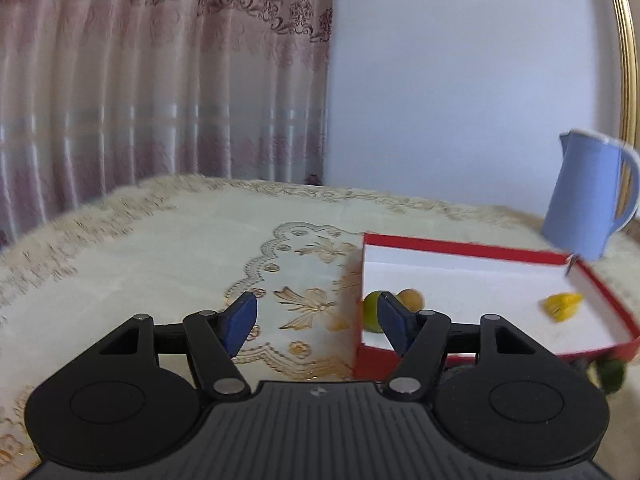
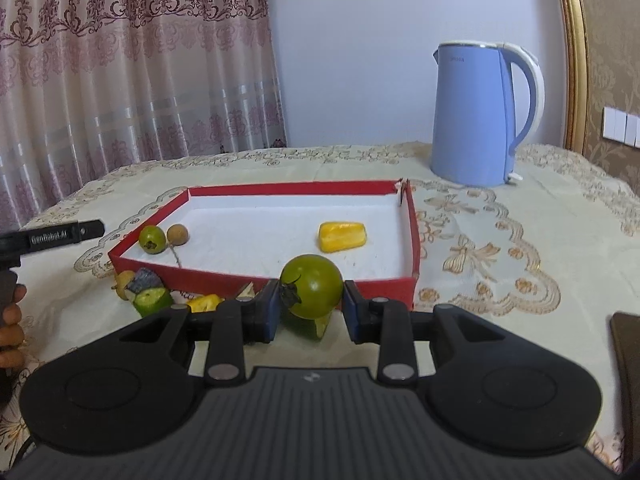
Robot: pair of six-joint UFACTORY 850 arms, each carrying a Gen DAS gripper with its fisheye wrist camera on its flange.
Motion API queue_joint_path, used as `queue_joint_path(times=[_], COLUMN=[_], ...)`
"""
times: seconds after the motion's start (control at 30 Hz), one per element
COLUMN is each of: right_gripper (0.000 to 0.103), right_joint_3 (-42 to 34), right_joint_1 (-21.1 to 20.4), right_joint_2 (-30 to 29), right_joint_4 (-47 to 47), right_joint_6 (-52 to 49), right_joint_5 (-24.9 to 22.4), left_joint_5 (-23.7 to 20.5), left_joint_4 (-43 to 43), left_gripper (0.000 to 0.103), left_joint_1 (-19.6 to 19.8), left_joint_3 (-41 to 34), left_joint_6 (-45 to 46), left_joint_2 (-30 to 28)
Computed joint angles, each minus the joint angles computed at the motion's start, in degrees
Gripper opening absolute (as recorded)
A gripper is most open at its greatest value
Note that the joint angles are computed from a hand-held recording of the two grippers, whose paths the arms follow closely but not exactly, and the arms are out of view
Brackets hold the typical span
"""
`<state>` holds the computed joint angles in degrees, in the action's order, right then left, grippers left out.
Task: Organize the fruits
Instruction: 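Carry the green tomato over the tray and open the right gripper to drop it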
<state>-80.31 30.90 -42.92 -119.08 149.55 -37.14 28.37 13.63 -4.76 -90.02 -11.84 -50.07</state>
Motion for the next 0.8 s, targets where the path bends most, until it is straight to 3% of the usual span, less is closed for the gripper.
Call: queue_joint_path(times=[0.1,0.23,0.43,0.57,0.8], right_gripper=[0.031,0.030,0.030,0.030,0.030], right_joint_3=[-1.09,-2.70,-5.71,-8.77,-18.06], right_joint_1=[-0.21,-0.85,-1.81,-2.60,-5.61], right_joint_2=[-0.43,-1.13,-2.45,-3.84,-8.84], right_joint_4=[0.45,1.21,3.37,4.60,11.47], right_joint_6=[-1.98,-3.95,-8.72,-12.97,-22.32], right_joint_5=[-0.11,0.31,0.94,1.82,5.49], left_joint_5=[-0.14,-2.18,-3.73,-4.72,-1.94], left_joint_4=[-1.94,-1.37,-0.72,-2.51,-8.07], left_gripper=[0.066,0.076,0.076,0.082,0.082], left_joint_1=[-0.43,-0.35,0.03,-0.14,-0.71], left_joint_3=[-0.13,-1.36,-1.69,-1.94,-0.04], left_joint_6=[3.12,1.43,-0.46,0.80,7.15], left_joint_2=[-0.17,-0.74,-0.92,-0.98,-0.11])
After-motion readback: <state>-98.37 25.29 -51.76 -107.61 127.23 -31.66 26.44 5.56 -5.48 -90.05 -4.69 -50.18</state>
